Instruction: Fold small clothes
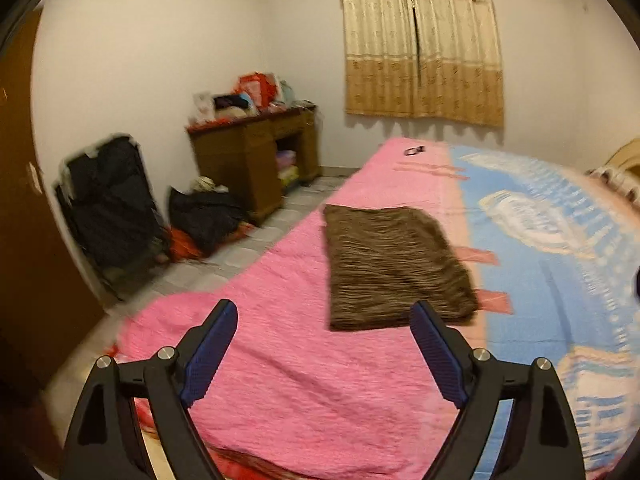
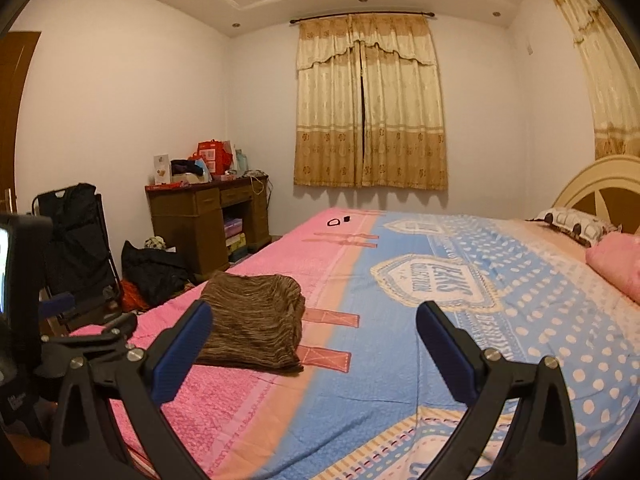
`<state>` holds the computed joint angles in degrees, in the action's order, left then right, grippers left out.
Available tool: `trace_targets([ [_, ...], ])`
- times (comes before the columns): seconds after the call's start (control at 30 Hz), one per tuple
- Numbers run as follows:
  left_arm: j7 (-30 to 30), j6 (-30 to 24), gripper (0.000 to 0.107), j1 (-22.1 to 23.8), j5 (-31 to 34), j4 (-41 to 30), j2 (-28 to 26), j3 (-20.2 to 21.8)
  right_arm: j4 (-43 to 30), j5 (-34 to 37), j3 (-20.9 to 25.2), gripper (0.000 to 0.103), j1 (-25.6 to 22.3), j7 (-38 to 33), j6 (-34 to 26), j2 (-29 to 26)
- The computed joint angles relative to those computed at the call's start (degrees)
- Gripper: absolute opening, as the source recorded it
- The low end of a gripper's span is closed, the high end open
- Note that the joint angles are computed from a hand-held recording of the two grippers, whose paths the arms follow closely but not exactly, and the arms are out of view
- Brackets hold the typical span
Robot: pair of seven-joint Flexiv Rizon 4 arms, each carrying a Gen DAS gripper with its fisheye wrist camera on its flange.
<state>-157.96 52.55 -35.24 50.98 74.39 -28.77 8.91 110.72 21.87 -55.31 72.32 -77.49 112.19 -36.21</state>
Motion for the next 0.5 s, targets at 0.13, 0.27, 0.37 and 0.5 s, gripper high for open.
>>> trace_targets([
  [0.13, -0.33, 1.27, 0.088, -0.1, 0.15, 0.02, -0.27, 0.37, 0.19, -0.39, 0.98, 0.103, -0.75, -0.11, 0.01, 0.75],
  [0.27, -5.24, 1.29, 0.088, -2.41, 5.06, -0.12, 0.12, 2.16, 0.31, 0.01, 1.21, 0.103, -1.09, -0.05, -0.38, 0.93],
  [0.37, -6.79, -1.55, 0.088, -3.99, 9.02, -0.83, 0.32, 2.38, 0.18, -0.78, 1.95, 0.103, -2.07, 1.18, -1.74, 1.41],
  [0.5, -3.83, -0.5, 0.088, -1.51, 6.65, -0.79, 0.09, 0.0, 0.55, -2.05, 2.53, 0.103, -2.99, 3.19, -2.33, 1.93],
])
